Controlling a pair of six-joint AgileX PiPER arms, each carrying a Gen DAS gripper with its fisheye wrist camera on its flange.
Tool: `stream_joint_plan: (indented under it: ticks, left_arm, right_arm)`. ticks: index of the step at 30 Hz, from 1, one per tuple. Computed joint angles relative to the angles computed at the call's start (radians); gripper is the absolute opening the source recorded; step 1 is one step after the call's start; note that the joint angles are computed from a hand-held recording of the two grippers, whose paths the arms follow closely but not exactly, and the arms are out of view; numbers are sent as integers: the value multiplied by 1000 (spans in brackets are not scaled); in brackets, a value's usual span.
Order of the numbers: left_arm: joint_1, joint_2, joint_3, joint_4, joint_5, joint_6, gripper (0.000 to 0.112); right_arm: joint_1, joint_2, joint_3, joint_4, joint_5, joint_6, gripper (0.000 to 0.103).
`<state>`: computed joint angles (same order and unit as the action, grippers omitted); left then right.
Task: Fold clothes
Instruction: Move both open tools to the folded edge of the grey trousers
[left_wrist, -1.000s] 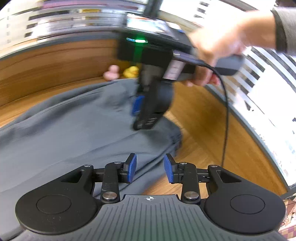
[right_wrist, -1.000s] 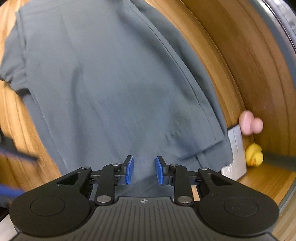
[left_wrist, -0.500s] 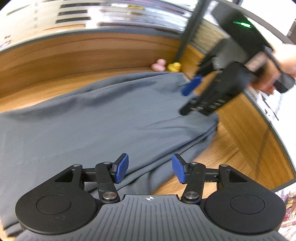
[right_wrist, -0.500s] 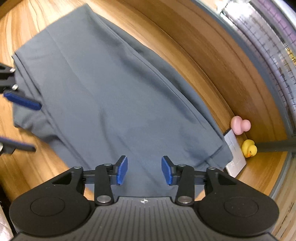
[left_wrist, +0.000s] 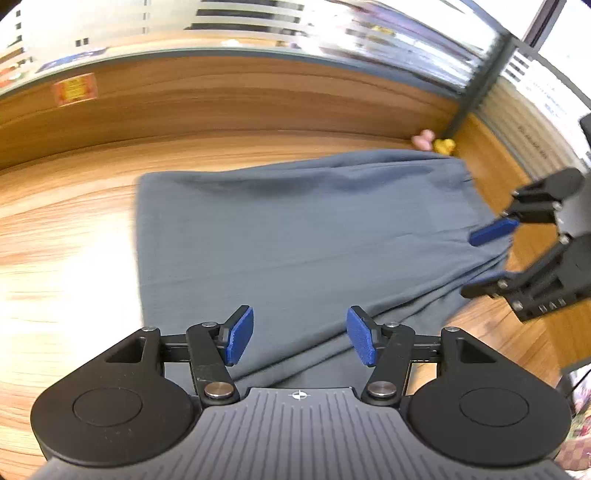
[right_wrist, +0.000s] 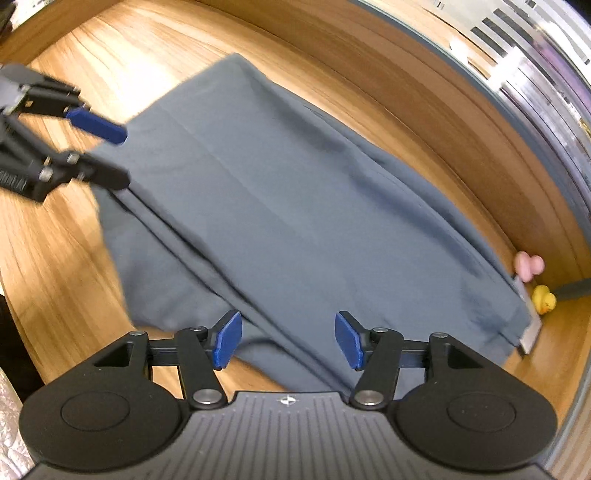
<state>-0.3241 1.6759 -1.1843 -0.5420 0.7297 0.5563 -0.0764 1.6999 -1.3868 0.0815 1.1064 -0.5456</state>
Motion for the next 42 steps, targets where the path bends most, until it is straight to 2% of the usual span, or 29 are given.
stream_joint_plan:
  ticks: [6,9,15,20,24,34,40,42]
  left_arm:
    - [195,39,-55,-22,112,201,62]
    - [257,71,-93,-25,150,250,62]
    - [368,142,-172,-30,215,354,62]
    - [417,179,-218,-29,248,387,63]
    - [447,196,-234,-27,267,405,63]
    - [497,218,-268,-11,306,435,63]
    - [524,236,-301,-17,330,475,63]
    - [530,243,-309,-23,340,503,63]
  right_arm:
    - [167,-12,45,-5,-79,259,65]
    - [263,-5,74,-29,-147,411,65]
    - [471,97,32,-124,-216,695,65]
    - [546,179,-47,-135,-236,793,65]
    - [610,264,-151,-203,-223,874,65]
    - [671,427,-293,-295,-203,981,64]
    - [669,436,-258,-328,-246,1027,52]
    - [665,424,-239,-334,-258,1035,41]
